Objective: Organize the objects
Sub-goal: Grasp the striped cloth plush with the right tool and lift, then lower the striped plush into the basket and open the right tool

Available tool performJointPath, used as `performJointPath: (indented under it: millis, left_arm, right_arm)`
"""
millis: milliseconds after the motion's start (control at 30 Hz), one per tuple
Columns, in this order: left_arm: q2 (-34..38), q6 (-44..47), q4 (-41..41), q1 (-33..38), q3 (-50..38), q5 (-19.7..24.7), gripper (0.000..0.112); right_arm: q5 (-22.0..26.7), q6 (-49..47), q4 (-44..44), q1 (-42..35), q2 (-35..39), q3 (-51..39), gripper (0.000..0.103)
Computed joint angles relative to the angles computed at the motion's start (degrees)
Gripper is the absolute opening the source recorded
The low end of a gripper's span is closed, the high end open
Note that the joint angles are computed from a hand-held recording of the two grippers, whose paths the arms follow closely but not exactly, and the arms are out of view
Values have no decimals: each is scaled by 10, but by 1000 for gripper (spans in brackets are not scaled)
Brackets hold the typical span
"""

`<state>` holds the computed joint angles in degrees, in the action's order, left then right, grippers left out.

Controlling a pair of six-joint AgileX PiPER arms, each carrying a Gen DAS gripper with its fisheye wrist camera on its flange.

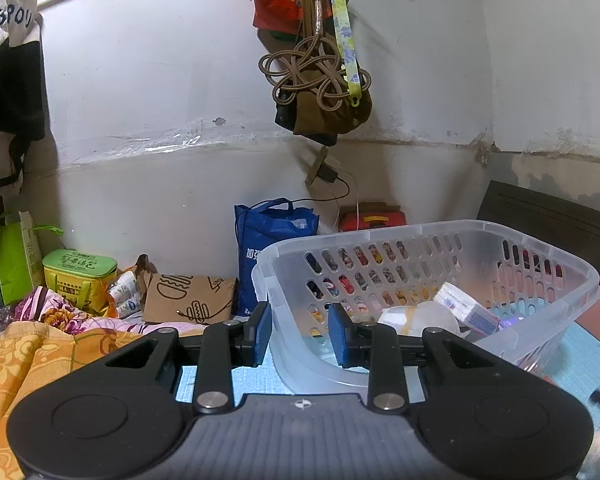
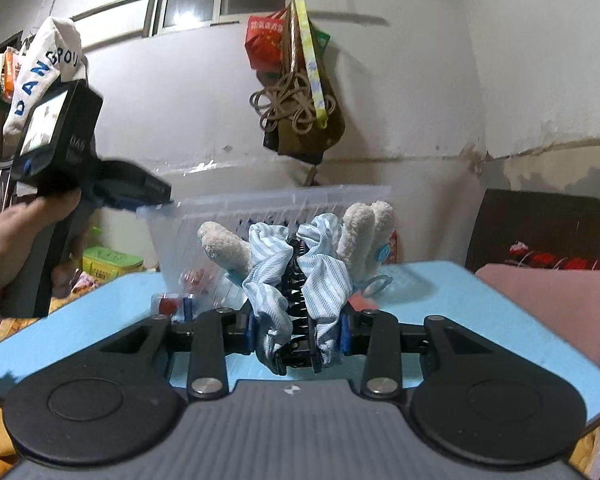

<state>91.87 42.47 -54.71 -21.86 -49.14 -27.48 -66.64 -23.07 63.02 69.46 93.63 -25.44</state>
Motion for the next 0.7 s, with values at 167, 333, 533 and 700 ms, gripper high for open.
performJointPath:
  millis: [167, 333, 533, 700]
  left_arm:
    - [0, -2, 2, 0, 2, -1, 35]
    - [0, -2, 3, 0, 1, 0, 35]
    - [2, 5, -6, 1, -3, 2, 35]
    - [2, 33, -27, 2, -10, 11, 35]
  right_arm:
    - [0, -43, -15, -23, -40, -8, 40]
    - [50, -77, -61, -84, -89, -28, 40]
    - [178, -122, -145, -192, -90, -149, 40]
    - [384, -252, -73, -283, 23, -366, 40]
